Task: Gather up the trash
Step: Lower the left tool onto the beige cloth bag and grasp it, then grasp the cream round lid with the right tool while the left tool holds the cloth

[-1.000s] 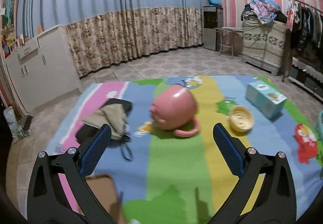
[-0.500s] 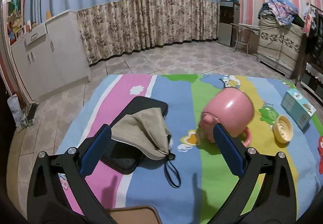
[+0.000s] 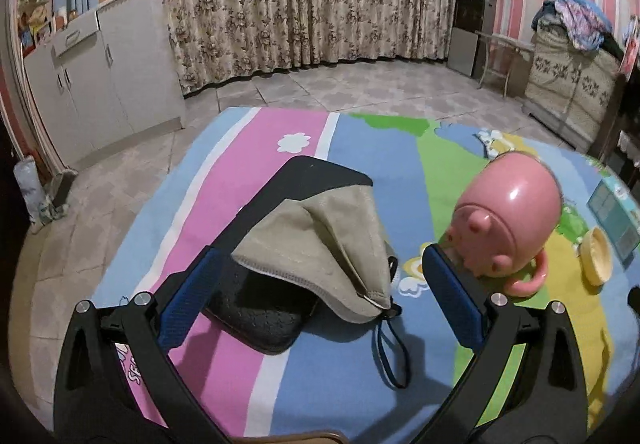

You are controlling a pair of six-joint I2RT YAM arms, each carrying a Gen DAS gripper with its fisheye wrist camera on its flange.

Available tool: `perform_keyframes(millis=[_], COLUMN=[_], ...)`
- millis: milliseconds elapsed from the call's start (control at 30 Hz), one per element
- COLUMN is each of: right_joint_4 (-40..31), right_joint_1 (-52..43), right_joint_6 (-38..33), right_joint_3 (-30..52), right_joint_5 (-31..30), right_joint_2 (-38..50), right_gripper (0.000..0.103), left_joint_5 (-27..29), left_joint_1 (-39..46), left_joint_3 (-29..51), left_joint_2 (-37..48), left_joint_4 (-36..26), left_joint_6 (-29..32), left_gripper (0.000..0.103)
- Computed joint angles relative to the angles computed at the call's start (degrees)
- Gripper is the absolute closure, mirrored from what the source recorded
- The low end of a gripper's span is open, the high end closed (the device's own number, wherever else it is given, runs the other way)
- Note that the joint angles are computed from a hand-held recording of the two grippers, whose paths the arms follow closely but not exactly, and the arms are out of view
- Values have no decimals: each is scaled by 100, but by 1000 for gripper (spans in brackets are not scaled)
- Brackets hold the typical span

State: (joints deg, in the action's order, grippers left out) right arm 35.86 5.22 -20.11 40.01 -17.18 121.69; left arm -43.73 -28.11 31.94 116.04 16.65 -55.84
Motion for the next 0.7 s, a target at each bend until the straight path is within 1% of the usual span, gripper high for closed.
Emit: perform_keyframes(millis=[67,133,200,233,300,333,367,400,500,600,633,700], right_joint_4=[-10,-101,-158,-213,-282,-328,-370,-415,-537,-639,-702,-936], right_joint_1=[140,246,325,380,433,475,493,509,531,544,546,542], right_joint_6=[92,181,244,273,305,334,345,353,354,337,317,272], right_joint_3=[96,259,384,482,583,661,706,749,877,978,1027,1169], right_joint_5=[108,190,271,327,372,408,431,447,463,419,397,334], right_joint_2=[93,196,282,354,428,498,535,566,634,676,691,736], right_gripper=[6,6,6,6,6,6,6,6,6,8,10,25], left_joint_5=[66,60,176,281,519,545,555,528,423,224,131,24], left_joint_1=[38,35,58,93,220,217,213,191,93,-50,-104,-164], left_joint_3=[-51,-132,-246,-249,-242,-254,-304,-377,-416,-442,-466,-508], left_joint_2=[-15,-29,-59,-42,23,22,2,-32,-40,-95,-135,-196], left_joint_4=[188,371,536,563,608,635,711,812,856,814,806,795], left_joint_6=[141,156,185,197,216,193,186,174,128,59,28,-31], left_gripper=[6,11,30,35,53,58,68,75,86,88,88,88])
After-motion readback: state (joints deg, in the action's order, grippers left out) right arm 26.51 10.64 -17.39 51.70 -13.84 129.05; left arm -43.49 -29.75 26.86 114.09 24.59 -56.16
